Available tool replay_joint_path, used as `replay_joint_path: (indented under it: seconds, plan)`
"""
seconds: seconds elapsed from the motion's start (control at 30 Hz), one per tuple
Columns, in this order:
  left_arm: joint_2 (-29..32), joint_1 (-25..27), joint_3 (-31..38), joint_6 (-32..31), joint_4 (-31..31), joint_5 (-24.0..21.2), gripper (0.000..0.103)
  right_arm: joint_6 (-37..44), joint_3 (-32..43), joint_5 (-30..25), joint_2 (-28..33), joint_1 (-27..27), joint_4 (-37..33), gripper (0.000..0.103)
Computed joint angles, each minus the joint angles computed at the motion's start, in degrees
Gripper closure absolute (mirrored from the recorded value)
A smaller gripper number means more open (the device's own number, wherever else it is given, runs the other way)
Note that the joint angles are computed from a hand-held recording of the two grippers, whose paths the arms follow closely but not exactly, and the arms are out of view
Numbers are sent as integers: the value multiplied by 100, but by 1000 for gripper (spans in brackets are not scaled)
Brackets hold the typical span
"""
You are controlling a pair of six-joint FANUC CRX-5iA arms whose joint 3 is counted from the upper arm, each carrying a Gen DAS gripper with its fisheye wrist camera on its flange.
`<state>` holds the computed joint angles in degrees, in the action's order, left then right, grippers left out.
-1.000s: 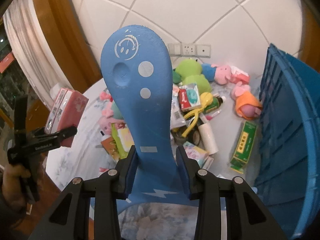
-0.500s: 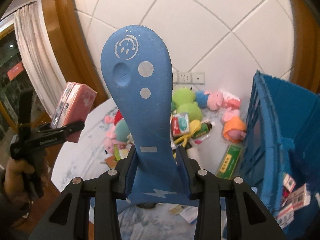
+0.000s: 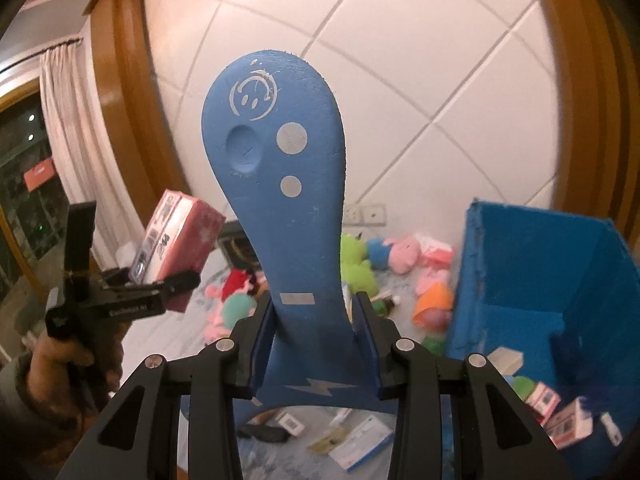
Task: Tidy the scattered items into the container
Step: 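Lift the tissue pack and blue boomerang and carry both over the crate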
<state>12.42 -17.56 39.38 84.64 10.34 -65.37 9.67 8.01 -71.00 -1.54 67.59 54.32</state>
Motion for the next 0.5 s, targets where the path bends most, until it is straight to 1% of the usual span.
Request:
replay_joint_path:
  seconds: [0.17, 0.5]
  plan:
    - [327, -388, 618, 101, -90, -182, 11, -331, -334, -177, -444, 175, 286, 65]
    - [960, -1072, 1677, 74, -225, -601, 11, -754, -719, -1074, -950, 557, 739, 65]
